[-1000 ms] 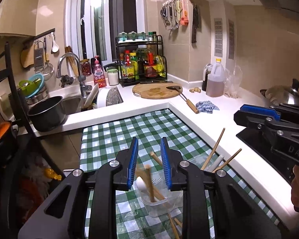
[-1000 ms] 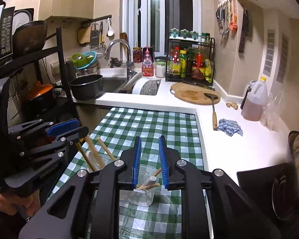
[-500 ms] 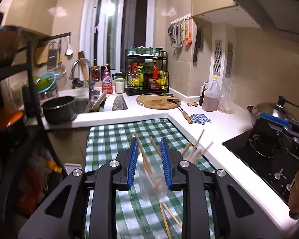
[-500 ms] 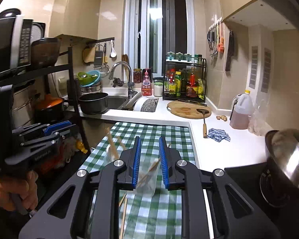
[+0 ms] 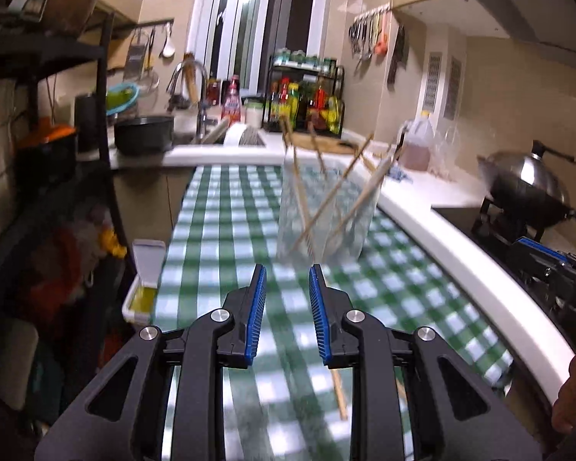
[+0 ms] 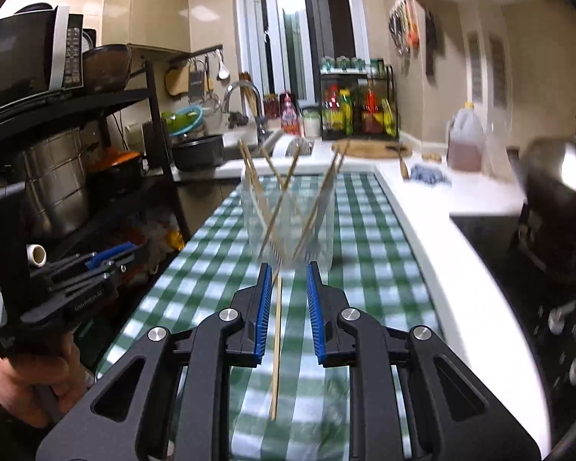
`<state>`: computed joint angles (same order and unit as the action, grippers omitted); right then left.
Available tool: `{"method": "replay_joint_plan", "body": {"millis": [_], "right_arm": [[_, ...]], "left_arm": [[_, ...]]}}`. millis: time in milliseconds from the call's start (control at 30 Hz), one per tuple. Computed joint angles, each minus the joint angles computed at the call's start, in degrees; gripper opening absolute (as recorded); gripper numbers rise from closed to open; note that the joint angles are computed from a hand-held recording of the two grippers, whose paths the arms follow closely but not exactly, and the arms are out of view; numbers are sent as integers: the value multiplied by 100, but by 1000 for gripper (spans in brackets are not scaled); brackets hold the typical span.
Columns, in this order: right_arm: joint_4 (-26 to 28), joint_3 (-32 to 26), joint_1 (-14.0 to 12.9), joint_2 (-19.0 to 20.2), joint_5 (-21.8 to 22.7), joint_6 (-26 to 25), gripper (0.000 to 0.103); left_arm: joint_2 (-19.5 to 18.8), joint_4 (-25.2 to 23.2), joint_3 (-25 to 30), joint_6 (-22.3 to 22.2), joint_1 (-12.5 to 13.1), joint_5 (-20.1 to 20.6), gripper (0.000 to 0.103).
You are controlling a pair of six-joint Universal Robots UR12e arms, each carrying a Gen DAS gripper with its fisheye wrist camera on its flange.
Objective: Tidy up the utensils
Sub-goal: 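Move both open grippers back toward the last two chopsticks, then close the right gripper on a chopstick while the left gripper grasps the other chopstick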
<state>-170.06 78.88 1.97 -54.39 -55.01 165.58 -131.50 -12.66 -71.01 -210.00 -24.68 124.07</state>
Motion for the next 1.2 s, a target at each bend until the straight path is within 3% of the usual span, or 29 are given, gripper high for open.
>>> {"method": "replay_joint_plan", "body": {"millis": [233,433,733,967,1100,1133,1200], "right_arm": [[292,332,15,-16,-151,-169,17],[551,376,57,71,-359,-281,17],[1340,222,175,265,-483,-797,19],[1502,162,263,380,-699,-1004,19],[1341,185,271,404,-743,-1028,13],[1279,198,271,408,-777,-1024,5],[1273,214,249,404,-736,-1026,5]], "left_arm": [[63,-292,-361,-578,-16,-130,20],[31,-346,-346,-577,-22,-143,18],[-7,-512,-354,-859,72,-987,16],[-155,-703,-193,-783,82,-1520,16],[-231,-805,-99,-764,79,-1639,16],[-246,-835,-76,-758,76,-1640,16],[-270,-880,-40,-742,74,-1643,16]]}}
